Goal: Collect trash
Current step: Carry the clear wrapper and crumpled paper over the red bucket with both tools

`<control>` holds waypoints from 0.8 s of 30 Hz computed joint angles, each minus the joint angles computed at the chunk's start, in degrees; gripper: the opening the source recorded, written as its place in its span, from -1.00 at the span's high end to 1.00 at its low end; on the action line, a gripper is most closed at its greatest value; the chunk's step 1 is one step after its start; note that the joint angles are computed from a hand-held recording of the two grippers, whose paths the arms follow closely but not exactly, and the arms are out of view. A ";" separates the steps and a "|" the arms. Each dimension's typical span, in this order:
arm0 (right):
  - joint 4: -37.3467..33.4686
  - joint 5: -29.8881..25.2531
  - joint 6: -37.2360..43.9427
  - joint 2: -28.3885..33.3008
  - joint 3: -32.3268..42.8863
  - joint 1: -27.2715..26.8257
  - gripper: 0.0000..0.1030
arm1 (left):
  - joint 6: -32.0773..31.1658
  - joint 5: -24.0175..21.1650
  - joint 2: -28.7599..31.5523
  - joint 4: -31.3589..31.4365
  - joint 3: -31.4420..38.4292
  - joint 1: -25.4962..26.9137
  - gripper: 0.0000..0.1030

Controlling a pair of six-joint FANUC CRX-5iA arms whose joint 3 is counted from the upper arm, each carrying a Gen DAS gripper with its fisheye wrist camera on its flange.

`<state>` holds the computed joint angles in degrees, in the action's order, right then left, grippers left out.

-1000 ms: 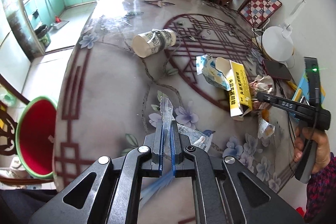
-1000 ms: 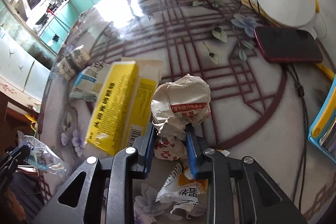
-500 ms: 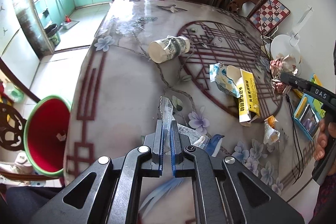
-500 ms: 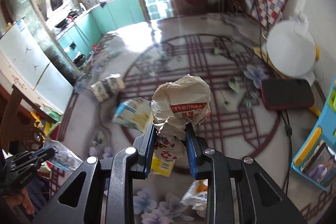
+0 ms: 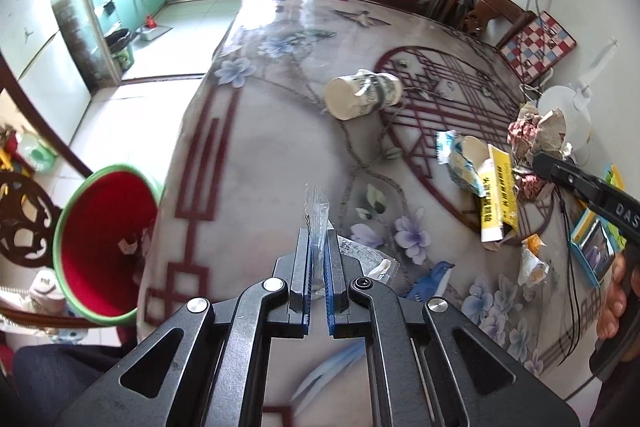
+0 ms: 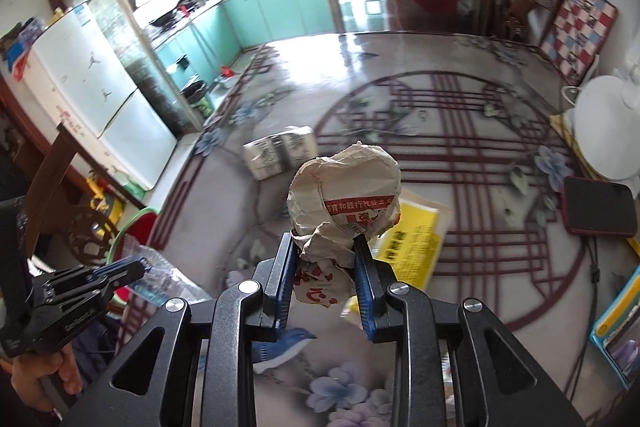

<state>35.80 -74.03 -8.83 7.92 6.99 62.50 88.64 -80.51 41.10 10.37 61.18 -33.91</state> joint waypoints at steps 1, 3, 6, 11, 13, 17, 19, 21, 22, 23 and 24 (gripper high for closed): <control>-0.33 0.39 0.91 0.67 0.86 -0.12 0.51 | 0.29 0.18 -0.21 -0.16 -0.44 0.22 0.90; -0.70 1.25 1.96 1.31 1.60 -0.39 0.51 | 0.76 0.60 -0.78 -0.62 -1.60 0.83 0.90; -0.86 2.34 3.69 2.68 3.34 -0.55 0.51 | 1.42 0.47 -1.14 -1.81 -2.22 1.60 0.90; -2.14 3.74 6.64 4.90 6.27 -1.16 0.51 | 2.59 1.56 -2.56 -2.92 -4.78 3.12 0.90; -2.69 4.13 7.95 5.90 7.64 -1.36 0.51 | 2.86 1.83 -2.87 -2.90 -5.59 3.78 0.90; -3.59 4.89 10.21 7.64 10.07 -1.80 0.51 | 3.69 2.29 -3.56 -3.15 -7.05 4.95 0.90; -4.18 5.62 11.09 8.53 11.20 -2.18 0.51 | 4.02 2.34 -3.73 -3.22 -7.31 5.37 0.90; -4.63 6.15 11.98 9.28 12.20 -2.49 0.51 | 4.26 2.54 -4.01 -3.33 -7.71 5.92 0.90; -4.85 6.41 12.59 9.78 12.89 -2.66 0.51 | 4.48 2.60 -4.08 -3.39 -7.78 6.16 0.90; -5.11 6.76 13.25 10.24 13.50 -2.89 0.51 | 4.84 2.72 -4.22 -3.46 -7.87 6.48 0.90; -5.38 7.12 13.88 10.73 14.16 -3.09 0.51 | 5.06 2.89 -4.35 -3.48 -7.95 6.72 0.90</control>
<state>30.41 -66.91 5.05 18.65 21.15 59.40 93.70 -77.61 36.75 6.89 53.22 -27.19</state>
